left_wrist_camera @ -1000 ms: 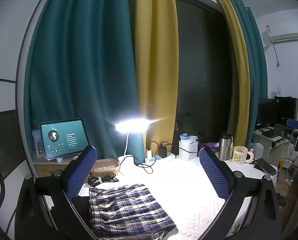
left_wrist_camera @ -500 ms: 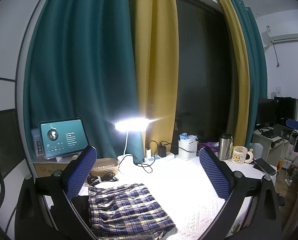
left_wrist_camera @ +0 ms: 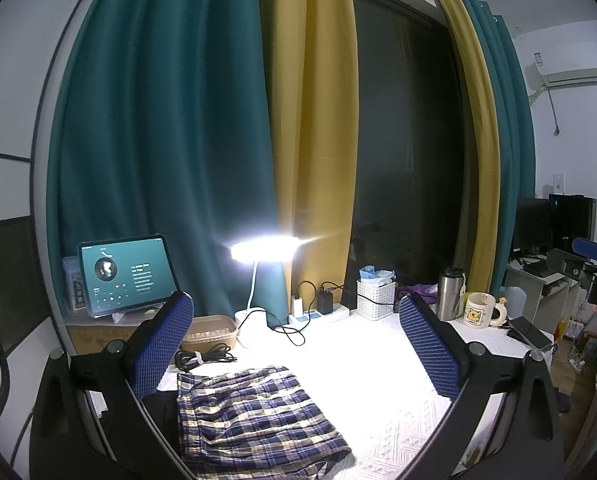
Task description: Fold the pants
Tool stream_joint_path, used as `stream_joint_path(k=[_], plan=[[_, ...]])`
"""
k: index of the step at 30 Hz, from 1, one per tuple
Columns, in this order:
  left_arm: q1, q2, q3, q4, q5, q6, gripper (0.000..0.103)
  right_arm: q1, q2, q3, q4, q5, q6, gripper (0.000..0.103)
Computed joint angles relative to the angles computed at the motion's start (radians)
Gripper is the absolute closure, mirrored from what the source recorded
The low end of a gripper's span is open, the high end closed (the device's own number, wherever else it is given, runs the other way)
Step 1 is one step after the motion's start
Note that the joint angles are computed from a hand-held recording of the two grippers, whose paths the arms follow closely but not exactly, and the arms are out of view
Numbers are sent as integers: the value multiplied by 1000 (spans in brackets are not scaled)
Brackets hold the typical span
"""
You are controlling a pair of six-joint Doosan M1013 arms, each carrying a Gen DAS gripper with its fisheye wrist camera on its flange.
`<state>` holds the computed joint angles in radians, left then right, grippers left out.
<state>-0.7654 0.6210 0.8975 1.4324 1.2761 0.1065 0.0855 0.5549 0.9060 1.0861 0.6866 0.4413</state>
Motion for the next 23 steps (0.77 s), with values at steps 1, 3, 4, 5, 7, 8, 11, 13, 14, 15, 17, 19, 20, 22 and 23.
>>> stream_joint_path(k=[1,3,4,5,7,8,11,13,14,15,17,19,20,22,23], plan=[[0,0,0,1,0,-1,1,0,-1,1,0,-1,-1,0],[0,0,0,2,1,-1,1,0,1,-1,1,1,1,0],[0,-1,1,1,-1,-1,1,0,0,-1,1,1,0,0],[0,0,0,2,-1,-1,1,0,1,-1,1,0,-1,0],[0,0,-1,1,0,0,1,0,0,-1,1,1,-1,0],[0,0,-1,1,0,-1,1,0,0,-1,1,1,-1,0],[0,1,-3,1,1,2,1,0,1,-2,-1,1,1,0],[0,0,0,1,-1,0,1,0,1,-1,0,2,0,0],[-1,0,0,1,0,-1,1,0,1,-1,0,1,0,0],[0,0,0,1,-1,-1,1,0,1,-1,0,1,0,0],[-1,1,0,2,0,-1,1,0,1,-2,-3,2,2,0],[0,1,-1,1,0,-1,1,-1,1,-3,-4,3,4,0],[-1,1,-1,2,0,-1,1,-2,4,-8,-4,6,4,0],[-1,1,1,3,-1,-2,1,-2,5,-8,-4,6,4,0],[-1,3,-2,4,3,-2,1,-2,5,-8,-4,6,4,0]])
